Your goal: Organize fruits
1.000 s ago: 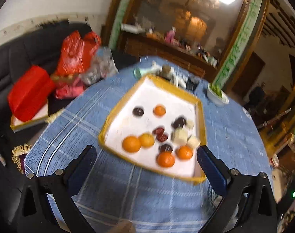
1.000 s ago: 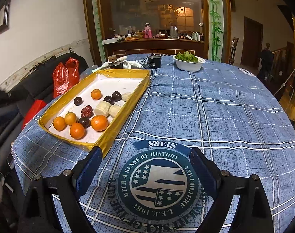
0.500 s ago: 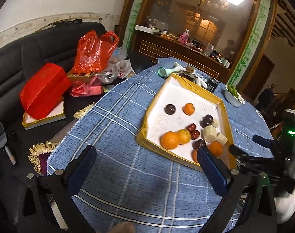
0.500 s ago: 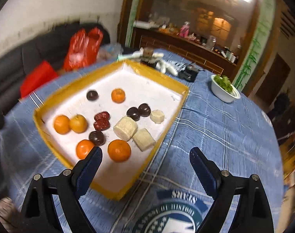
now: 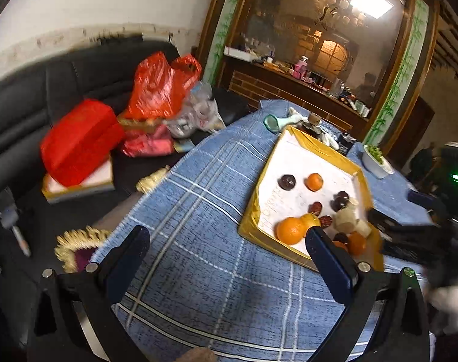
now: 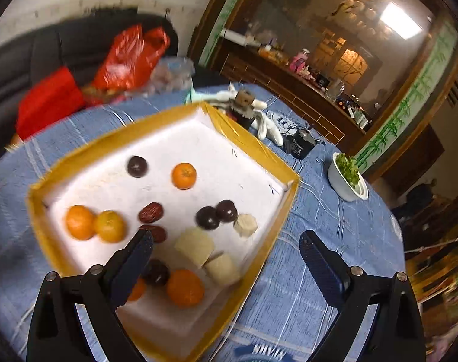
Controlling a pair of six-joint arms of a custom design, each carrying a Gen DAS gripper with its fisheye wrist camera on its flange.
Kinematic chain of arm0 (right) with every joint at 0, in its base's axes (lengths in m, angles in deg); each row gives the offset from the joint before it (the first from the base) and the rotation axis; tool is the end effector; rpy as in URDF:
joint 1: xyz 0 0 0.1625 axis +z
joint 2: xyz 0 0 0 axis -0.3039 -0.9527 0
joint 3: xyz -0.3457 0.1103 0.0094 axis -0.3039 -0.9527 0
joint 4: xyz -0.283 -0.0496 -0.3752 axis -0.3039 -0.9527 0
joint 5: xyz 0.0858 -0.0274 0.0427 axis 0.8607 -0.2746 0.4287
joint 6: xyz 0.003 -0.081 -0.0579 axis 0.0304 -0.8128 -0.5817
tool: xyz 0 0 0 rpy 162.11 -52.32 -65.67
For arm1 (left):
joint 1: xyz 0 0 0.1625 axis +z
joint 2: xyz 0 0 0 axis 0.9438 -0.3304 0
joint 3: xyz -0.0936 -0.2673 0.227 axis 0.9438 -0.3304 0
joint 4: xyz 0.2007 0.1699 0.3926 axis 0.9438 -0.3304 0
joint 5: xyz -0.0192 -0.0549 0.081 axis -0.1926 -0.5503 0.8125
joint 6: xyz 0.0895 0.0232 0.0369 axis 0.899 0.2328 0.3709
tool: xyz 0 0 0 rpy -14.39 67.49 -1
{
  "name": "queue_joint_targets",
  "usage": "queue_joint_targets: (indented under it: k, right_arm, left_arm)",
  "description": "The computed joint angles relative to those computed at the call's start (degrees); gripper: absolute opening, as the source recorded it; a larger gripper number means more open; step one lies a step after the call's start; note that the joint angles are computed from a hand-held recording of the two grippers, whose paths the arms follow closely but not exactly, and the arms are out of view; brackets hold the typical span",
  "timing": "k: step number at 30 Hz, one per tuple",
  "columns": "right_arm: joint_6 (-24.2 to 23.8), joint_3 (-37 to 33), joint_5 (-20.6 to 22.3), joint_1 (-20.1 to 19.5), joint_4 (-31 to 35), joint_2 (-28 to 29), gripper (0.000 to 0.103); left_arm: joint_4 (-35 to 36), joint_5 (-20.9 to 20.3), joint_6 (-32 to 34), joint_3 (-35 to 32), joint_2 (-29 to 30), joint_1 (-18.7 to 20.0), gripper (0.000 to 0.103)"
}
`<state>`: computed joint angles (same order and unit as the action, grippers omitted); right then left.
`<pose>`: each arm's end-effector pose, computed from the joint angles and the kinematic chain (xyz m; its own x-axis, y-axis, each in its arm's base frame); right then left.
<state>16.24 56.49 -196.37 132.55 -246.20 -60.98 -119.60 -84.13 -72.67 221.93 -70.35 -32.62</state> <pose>0.2691 -0.4809 0.1730 -0.4159 0.0605 0.9074 -0.5675 0.7624 -0.3109 -0.1783 -0.3991 0.2414 -0.8356 0.1963 -0.5130 0.4995 0.6602 -0.5609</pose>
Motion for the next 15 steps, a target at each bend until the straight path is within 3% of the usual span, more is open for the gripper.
queue_joint_targets:
  k: [5, 9, 12, 15]
  right_arm:
    - [9.7, 10.8, 5.1, 1.9, -2.0, -7.9, 0.100]
    - [16.2, 17.7, 8.6, 1.9, -3.5, -12.1, 0.100]
    - [17.7, 21.1, 10.1, 1.3, -5.0, -13.9, 0.100]
    - [19.6, 23.4, 10.7, 1.3, -3.7, -15.4, 0.100]
  left_arm:
    - [-8.5, 10.6, 3.5, 4.6, -0.5, -8.2, 0.103]
    - [-9.8, 8.5, 2.7, 5.7, -1.2, -11.6, 0.103]
    - [-4.5, 4.8, -2.5, 5.1, 0.0, -13.0, 0.103]
    - [2.8, 5.8, -8.8, 4.5, 2.9, -16.2, 0.103]
